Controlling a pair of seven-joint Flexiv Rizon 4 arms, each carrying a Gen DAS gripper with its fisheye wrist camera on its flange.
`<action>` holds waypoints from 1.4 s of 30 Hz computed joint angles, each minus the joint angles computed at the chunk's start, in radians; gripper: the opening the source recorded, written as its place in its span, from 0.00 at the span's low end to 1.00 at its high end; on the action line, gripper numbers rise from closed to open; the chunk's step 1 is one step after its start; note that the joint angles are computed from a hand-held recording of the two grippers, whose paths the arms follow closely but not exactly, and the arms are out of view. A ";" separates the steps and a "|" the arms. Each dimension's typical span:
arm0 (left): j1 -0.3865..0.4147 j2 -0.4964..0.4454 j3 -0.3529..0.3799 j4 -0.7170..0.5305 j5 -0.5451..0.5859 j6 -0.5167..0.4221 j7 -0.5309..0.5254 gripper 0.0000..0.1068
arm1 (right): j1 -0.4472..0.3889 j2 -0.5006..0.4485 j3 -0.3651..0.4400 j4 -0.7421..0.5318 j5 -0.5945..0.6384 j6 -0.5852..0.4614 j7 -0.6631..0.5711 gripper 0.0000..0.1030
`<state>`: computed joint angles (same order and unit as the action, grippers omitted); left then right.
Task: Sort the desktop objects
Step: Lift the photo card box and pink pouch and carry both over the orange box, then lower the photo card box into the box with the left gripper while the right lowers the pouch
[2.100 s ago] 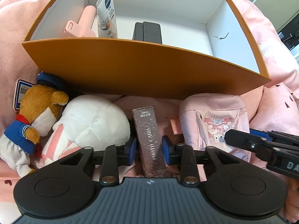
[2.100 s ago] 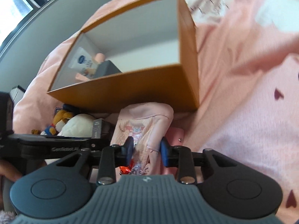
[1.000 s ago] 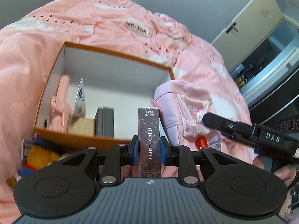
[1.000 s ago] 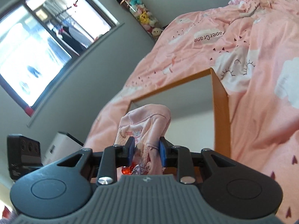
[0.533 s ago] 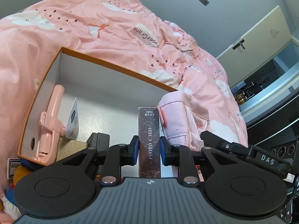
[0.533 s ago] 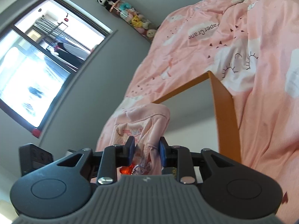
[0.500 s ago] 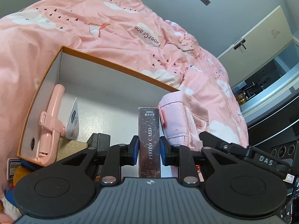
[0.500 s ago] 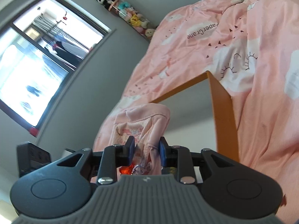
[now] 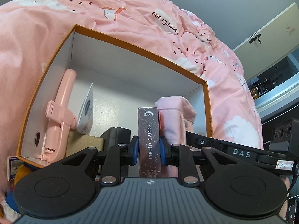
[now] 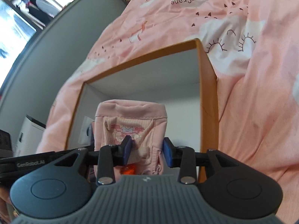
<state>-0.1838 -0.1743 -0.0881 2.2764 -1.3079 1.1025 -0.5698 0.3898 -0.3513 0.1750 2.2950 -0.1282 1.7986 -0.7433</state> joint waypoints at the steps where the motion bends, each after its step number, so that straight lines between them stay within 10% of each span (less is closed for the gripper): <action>1: -0.001 -0.001 0.000 0.001 0.005 0.006 0.002 0.24 | 0.034 0.008 -0.035 -0.006 -0.008 -0.034 -0.007 0.40; 13: 0.011 -0.023 -0.004 0.002 0.034 0.002 0.010 0.24 | 0.221 0.035 -0.258 -0.051 -0.337 -0.323 0.087 0.46; 22: 0.005 -0.047 -0.019 -0.003 0.074 0.034 0.023 0.24 | 0.116 0.045 -0.166 -0.028 -0.362 -0.277 0.111 0.33; 42: 0.008 -0.059 -0.041 0.007 0.123 0.100 0.043 0.24 | 0.015 0.016 -0.004 -0.078 -0.206 -0.297 -0.062 0.40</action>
